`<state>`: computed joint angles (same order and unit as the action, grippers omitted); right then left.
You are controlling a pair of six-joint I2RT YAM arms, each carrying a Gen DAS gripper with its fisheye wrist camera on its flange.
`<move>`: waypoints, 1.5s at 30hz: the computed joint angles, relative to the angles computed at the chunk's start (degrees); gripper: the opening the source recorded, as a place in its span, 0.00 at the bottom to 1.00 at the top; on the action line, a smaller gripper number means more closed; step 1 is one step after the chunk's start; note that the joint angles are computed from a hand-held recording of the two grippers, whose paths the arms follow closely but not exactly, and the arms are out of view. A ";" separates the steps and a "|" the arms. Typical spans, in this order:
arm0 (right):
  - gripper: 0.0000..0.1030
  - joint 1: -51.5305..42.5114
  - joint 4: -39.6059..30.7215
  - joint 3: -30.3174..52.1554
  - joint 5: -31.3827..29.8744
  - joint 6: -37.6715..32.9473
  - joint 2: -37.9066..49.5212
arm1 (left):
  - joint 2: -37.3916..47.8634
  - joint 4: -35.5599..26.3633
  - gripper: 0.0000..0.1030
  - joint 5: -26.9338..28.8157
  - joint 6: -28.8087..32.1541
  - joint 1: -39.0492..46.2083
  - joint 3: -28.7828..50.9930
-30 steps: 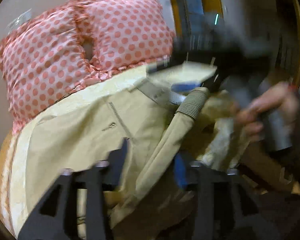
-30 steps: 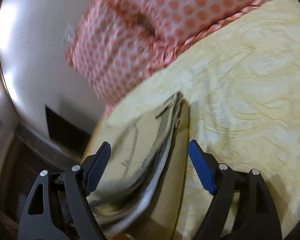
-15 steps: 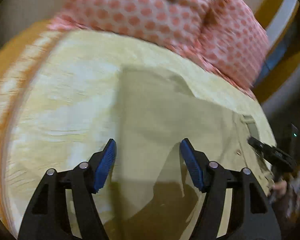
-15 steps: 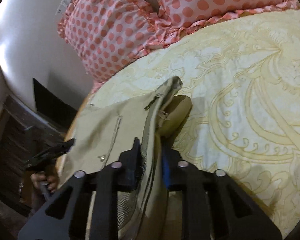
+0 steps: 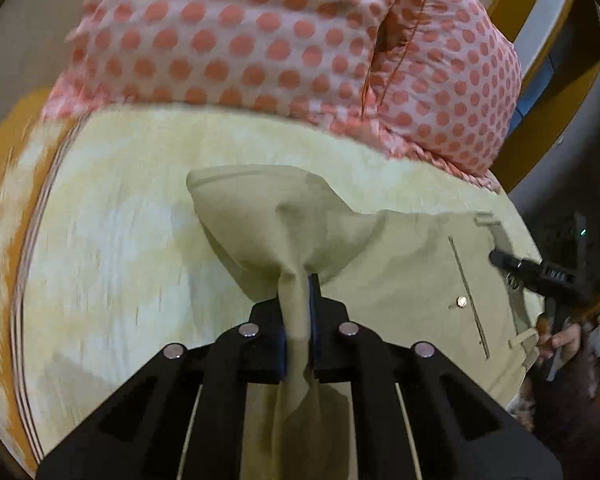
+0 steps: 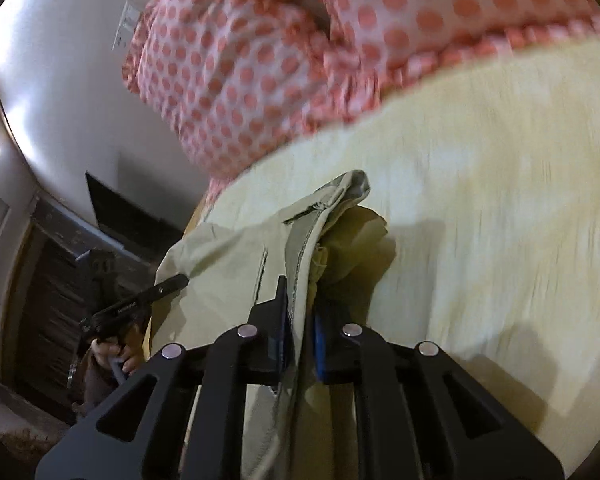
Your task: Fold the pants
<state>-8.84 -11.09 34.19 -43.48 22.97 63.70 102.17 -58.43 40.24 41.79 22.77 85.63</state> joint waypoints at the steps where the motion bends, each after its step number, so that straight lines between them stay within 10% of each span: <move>1: 0.10 -0.04 1.98 1.34 1.28 0.32 1.93 | 0.34 2.23 0.08 -0.51 -2.26 -1.52 0.51; 7: 0.22 1.41 -1.44 16.37 17.57 -3.18 18.07 | 7.93 16.29 0.21 -13.57 -17.19 -12.66 6.31; 10: 0.36 1.60 -4.13 13.67 22.73 -3.50 11.55 | 1.90 22.48 0.28 -13.79 -17.41 -10.82 -1.14; 12: 0.66 0.29 0.18 7.62 16.02 -2.17 3.17 | -3.69 24.58 0.40 -8.30 -15.50 -7.98 -6.70; 16: 0.71 3.01 -0.65 6.12 4.16 -1.03 3.82 | -3.57 8.97 0.53 3.33 -6.26 -5.60 -5.05; 23: 0.68 -4.05 9.22 0.67 -4.46 21.90 10.26 | -2.61 13.47 0.49 -9.44 -13.36 -10.37 -8.52; 27: 0.99 10.10 -8.01 -2.89 19.61 11.64 -13.95 | -23.13 23.73 0.94 -6.86 -8.12 -2.09 -27.52; 33: 0.99 52.38 -10.79 -9.33 63.95 20.49 -20.43 | -41.01 19.86 0.96 -0.05 5.12 12.64 -44.54; 45: 0.99 74.80 -21.83 -1.46 90.99 38.88 3.13 | -46.29 24.73 0.98 -1.83 5.27 16.48 -54.70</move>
<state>65.96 -32.92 32.73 47.51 61.85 66.84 55.88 -33.69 38.41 47.05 39.25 30.92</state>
